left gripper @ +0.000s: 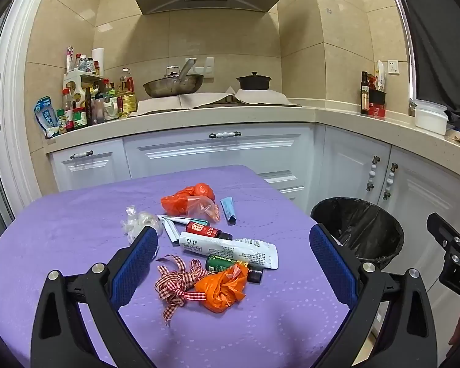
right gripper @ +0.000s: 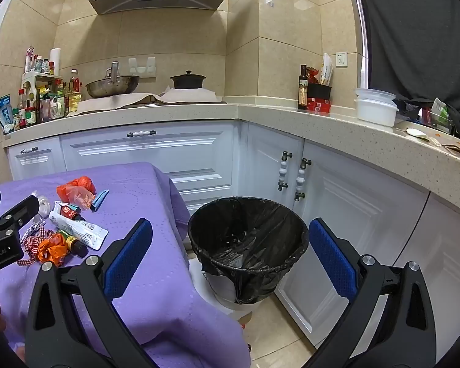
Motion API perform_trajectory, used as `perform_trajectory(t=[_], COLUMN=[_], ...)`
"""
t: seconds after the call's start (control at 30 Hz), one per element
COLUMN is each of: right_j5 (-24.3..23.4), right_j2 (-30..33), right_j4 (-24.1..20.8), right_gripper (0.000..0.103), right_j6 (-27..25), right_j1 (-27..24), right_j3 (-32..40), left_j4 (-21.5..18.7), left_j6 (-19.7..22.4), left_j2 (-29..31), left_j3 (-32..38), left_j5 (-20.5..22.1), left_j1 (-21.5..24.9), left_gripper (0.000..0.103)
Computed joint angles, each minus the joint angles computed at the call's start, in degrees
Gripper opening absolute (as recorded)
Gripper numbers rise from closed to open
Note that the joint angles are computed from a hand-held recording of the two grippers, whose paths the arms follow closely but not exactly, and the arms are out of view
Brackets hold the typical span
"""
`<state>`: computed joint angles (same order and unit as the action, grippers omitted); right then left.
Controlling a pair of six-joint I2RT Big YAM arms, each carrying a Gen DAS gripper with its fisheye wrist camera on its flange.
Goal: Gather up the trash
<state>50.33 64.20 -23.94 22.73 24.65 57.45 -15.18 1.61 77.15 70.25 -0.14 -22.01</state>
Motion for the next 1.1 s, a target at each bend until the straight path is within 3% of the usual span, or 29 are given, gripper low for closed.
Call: perform_trajectory(t=[1.1], right_j5=[0.15], right_j2=[0.55], right_j4=[-0.49], right_gripper=[0.1], right_j6=[-0.13], right_j1=[0.04], right_j3=[0.59], left_j4=[-0.47], left_j6=[0.41], left_j2=[-0.16], left_j3=[0.28], left_j5=[0.22], left_j1=[-0.12], left_gripper=[0.097])
